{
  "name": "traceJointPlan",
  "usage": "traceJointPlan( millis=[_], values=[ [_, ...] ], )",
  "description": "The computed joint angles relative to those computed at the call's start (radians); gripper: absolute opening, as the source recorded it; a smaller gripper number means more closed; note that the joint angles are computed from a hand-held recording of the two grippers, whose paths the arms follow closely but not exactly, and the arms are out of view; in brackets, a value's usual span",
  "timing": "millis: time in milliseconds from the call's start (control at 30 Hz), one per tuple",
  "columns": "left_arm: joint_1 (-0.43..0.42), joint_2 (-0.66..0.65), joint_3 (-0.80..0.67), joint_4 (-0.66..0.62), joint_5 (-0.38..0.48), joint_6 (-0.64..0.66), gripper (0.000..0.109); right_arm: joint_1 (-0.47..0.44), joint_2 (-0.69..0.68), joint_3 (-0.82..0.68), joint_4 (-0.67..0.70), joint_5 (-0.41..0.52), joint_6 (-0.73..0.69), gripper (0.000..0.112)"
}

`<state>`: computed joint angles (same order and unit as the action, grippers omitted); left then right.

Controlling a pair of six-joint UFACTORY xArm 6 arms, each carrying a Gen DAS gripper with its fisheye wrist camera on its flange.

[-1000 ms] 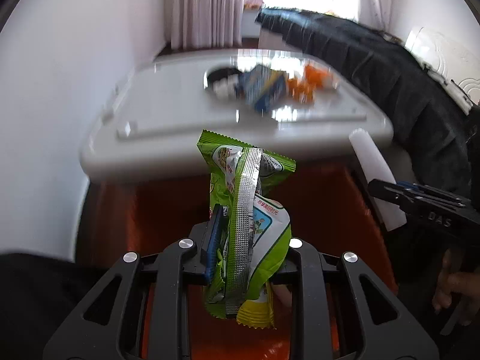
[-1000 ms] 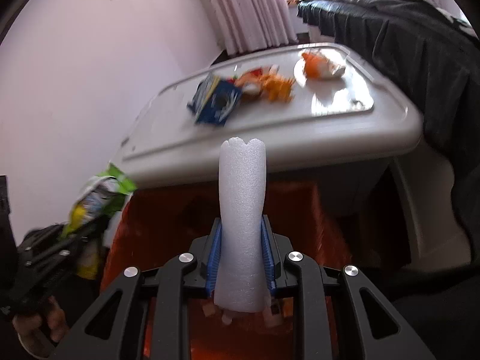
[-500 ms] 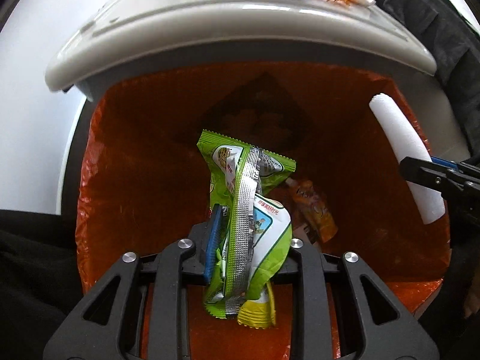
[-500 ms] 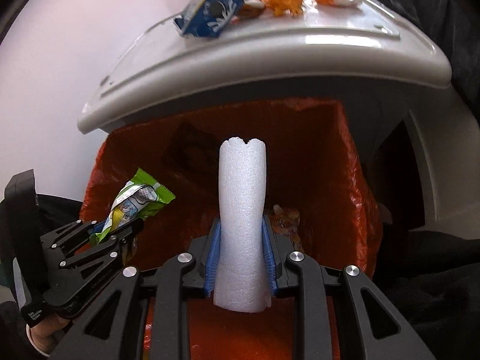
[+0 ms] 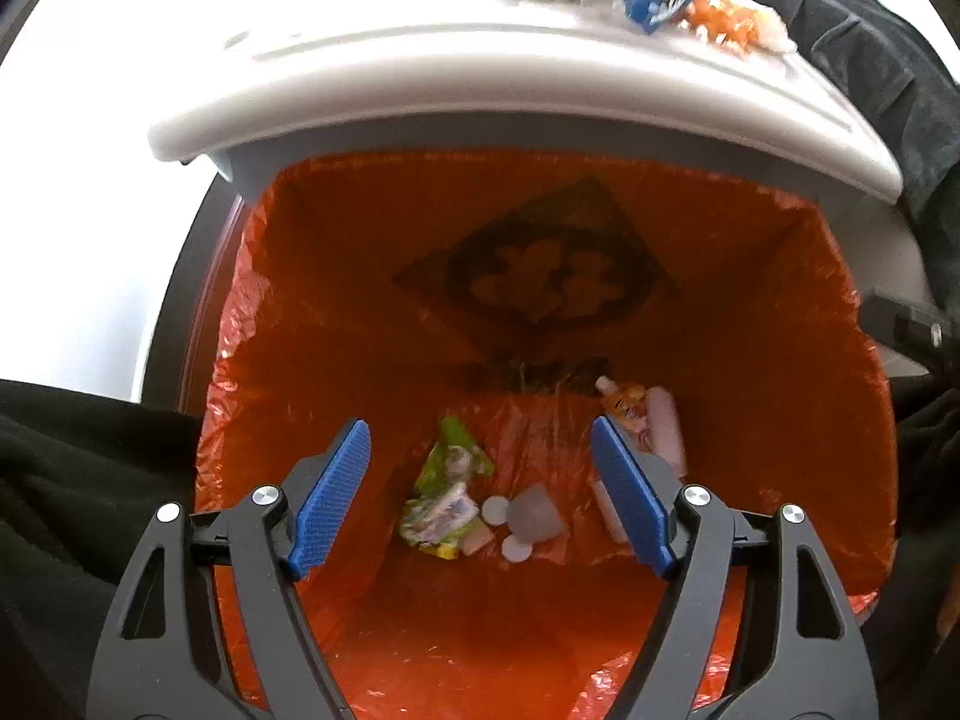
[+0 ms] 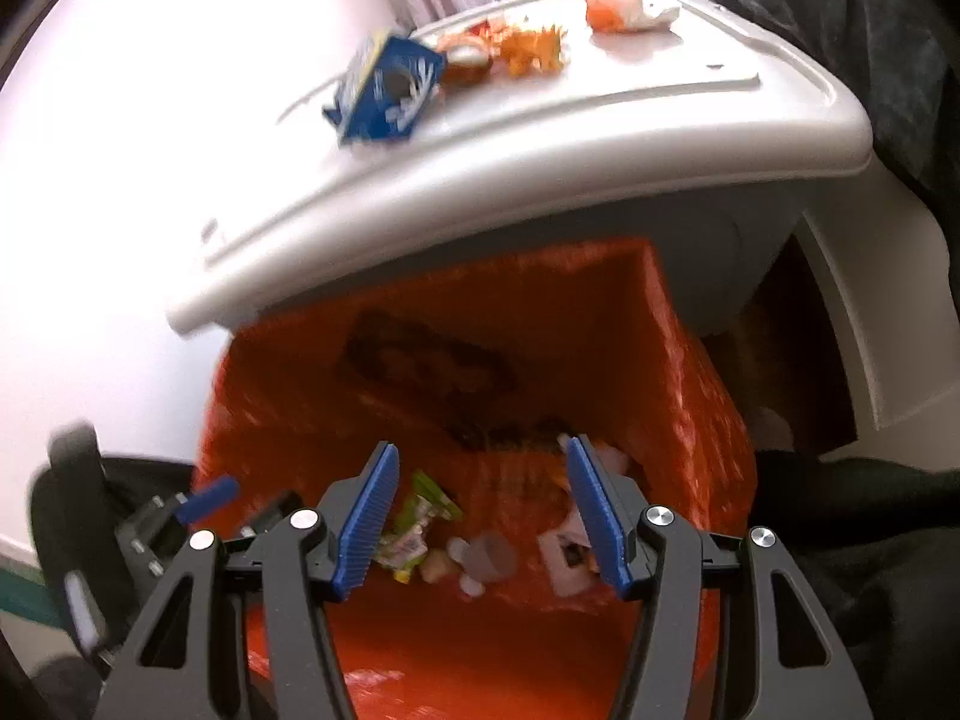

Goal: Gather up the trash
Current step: 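Drop the foam tube and green wrapper into the bin, opening both grippers, then grasp the blue-white snack box with the right gripper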

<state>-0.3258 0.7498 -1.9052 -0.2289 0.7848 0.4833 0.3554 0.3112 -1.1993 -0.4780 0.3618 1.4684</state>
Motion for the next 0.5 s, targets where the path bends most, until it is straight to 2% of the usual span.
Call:
traceJointPlan(
  millis=[133, 200, 267, 367, 500],
  values=[
    [0.004, -0.029, 0.026, -0.068, -0.03, 0.053, 0.074, -0.053, 0.049, -0.095, 0.015, -0.057, -0.014, 0.062],
    [0.003, -0.048, 0.052, -0.092, -0.052, 0.076, 0.074, -0.08, 0.083, -0.161, -0.002, -0.067, 0.0, 0.071],
    [0.0, -0.056, 0.07, -0.106, -0.077, 0.094, 0.074, -0.111, 0.143, -0.253, -0.009, -0.093, 0.009, 0.076],
    [-0.001, -0.079, 0.104, -0.131, -0.118, 0.126, 0.074, -0.149, 0.253, -0.403, 0.058, -0.129, -0.017, 0.077],
    [0.001, -0.08, 0.107, -0.155, -0.136, 0.144, 0.075, -0.181, 0.374, -0.572, 0.127, -0.097, -0.029, 0.081]
  ],
)
